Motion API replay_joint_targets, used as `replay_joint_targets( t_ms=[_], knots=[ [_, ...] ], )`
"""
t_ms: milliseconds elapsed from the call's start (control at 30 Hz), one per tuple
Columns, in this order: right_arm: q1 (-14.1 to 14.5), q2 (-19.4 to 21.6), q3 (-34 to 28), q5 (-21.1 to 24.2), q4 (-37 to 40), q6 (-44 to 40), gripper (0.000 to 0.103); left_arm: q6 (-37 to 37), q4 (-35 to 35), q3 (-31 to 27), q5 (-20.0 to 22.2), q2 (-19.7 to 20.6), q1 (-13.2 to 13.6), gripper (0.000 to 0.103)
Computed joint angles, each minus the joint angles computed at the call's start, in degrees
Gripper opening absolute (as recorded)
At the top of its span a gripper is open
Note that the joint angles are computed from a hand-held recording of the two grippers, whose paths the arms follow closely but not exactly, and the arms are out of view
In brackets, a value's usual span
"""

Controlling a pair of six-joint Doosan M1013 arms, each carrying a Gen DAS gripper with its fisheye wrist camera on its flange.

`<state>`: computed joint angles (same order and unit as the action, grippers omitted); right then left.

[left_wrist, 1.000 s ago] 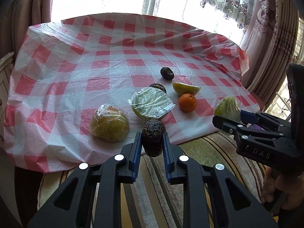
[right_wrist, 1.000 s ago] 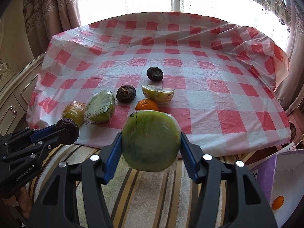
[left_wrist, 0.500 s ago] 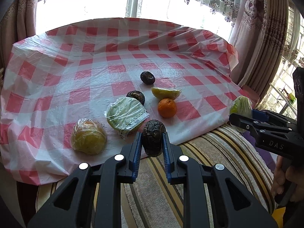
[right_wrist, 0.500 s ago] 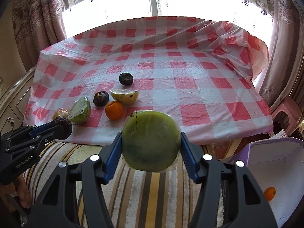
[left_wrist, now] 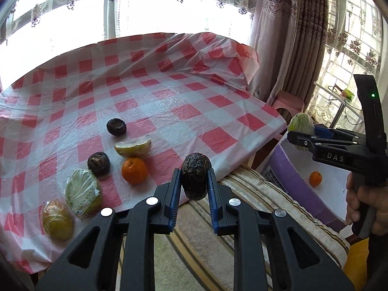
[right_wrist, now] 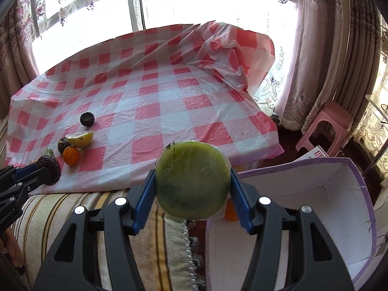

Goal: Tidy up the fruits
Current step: 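Carry the passion fruit and wrapped green fruit over the white box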

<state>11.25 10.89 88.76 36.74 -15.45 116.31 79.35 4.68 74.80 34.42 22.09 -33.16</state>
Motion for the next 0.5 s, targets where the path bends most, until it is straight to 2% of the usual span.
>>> replay_joint_targets(
  t_ms=[200, 500],
  knots=[
    [-2.33, -0.17, 0.94, 1.63, -6.09, 5.87, 0.059, 8.22, -4.49, -4.45, 1.50, 2.86, -2.17, 0.020],
    [-5.21, 0.79, 1.14, 6.15, -8.81, 8.75, 0.059, 20.18, -12.88, -12.81, 6.63, 8.21, -5.06, 0.020]
  ],
)
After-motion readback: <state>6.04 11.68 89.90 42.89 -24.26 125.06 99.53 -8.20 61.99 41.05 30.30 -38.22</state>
